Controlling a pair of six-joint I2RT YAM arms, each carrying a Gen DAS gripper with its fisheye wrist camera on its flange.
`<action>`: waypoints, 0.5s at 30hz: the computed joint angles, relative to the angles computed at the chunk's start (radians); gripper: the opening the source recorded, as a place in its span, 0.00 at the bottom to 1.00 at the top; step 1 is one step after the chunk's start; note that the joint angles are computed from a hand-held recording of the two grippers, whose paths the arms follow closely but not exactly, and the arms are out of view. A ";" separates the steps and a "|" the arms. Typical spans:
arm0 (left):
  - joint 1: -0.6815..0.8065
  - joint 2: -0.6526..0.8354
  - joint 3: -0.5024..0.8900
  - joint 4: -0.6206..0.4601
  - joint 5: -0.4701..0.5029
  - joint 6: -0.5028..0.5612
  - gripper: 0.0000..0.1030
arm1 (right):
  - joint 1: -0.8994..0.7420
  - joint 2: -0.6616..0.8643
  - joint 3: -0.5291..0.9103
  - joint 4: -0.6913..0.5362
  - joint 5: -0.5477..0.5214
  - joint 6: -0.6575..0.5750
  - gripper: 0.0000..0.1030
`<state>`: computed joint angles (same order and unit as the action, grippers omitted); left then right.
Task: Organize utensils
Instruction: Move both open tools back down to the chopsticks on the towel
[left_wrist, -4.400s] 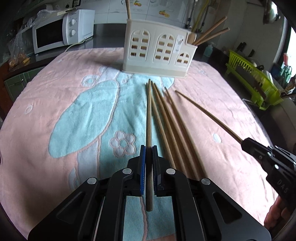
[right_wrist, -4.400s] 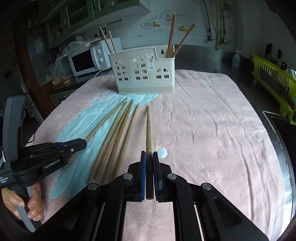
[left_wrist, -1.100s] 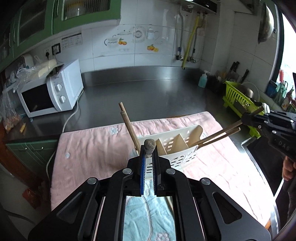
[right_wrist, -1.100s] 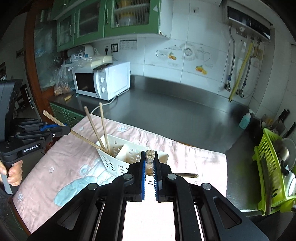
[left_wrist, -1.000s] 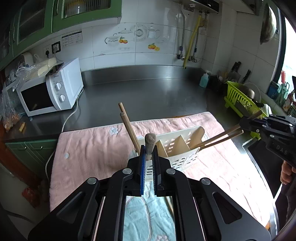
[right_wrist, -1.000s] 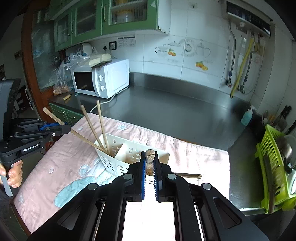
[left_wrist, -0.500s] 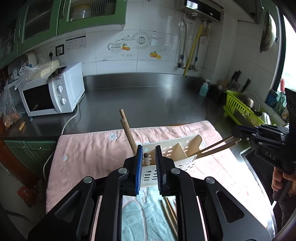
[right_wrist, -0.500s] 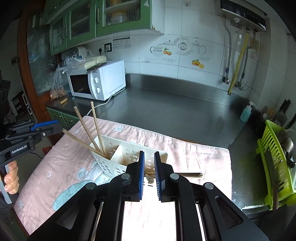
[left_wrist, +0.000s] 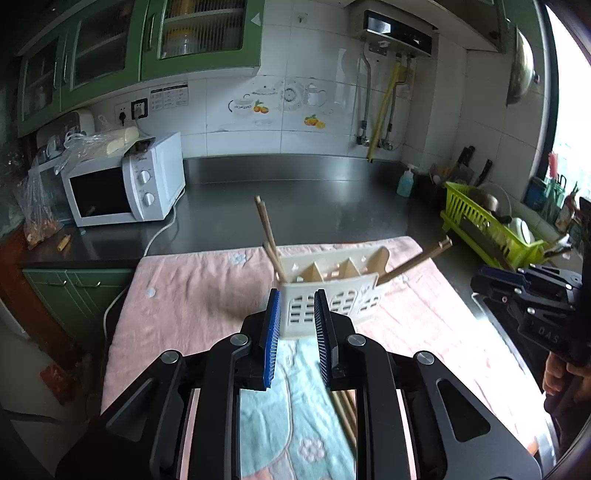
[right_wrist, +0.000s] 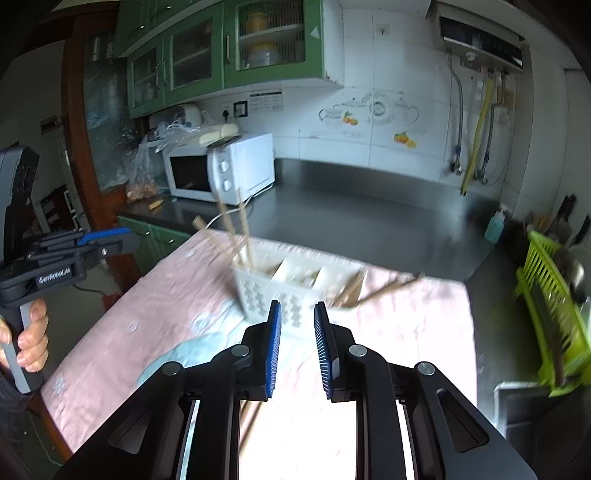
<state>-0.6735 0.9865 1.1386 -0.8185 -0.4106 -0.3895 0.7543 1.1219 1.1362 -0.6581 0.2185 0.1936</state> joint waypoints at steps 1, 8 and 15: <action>-0.028 -0.021 -0.020 -0.013 -0.026 -0.021 0.18 | 0.021 -0.017 -0.028 0.002 0.011 0.017 0.18; -0.223 -0.160 -0.176 -0.085 -0.185 -0.199 0.36 | 0.208 -0.151 -0.291 0.062 0.109 0.201 0.18; -0.417 -0.197 -0.300 -0.174 -0.310 -0.437 0.40 | 0.392 -0.191 -0.515 0.140 0.196 0.416 0.18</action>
